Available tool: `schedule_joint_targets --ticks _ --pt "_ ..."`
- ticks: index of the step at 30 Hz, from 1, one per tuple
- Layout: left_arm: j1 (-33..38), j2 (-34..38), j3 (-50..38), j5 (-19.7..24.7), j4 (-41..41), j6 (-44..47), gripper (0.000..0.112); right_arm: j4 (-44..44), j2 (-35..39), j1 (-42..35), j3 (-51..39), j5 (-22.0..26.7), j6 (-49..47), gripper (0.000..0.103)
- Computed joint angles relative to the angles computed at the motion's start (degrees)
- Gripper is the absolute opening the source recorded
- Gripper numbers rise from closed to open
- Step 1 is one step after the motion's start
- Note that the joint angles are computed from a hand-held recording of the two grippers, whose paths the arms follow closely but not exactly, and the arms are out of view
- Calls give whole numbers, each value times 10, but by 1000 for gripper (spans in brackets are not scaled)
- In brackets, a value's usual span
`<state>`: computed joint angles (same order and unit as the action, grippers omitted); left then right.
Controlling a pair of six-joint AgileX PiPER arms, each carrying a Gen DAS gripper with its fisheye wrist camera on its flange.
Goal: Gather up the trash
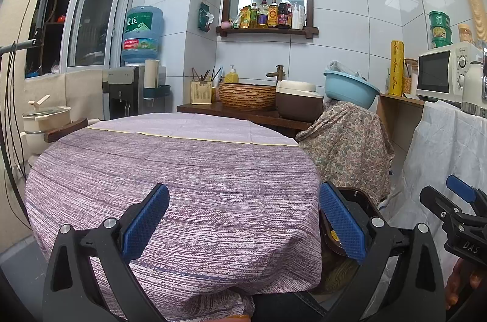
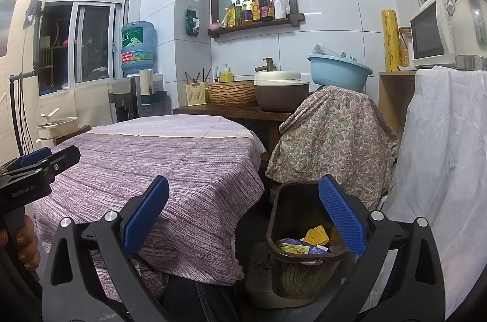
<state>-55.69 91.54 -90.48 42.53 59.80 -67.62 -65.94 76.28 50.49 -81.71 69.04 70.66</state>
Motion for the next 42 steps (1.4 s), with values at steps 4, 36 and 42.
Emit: schedule_joint_targets --ticks 4,36,42 --pt "-1 1 -1 1 1 -1 98 -1 2 2 0 1 3 97" --pt "1 4 1 -2 -1 -4 98 -5 3 5 13 -1 19 97" --pt "1 3 2 -2 -2 -4 98 -5 4 4 13 -1 20 97"
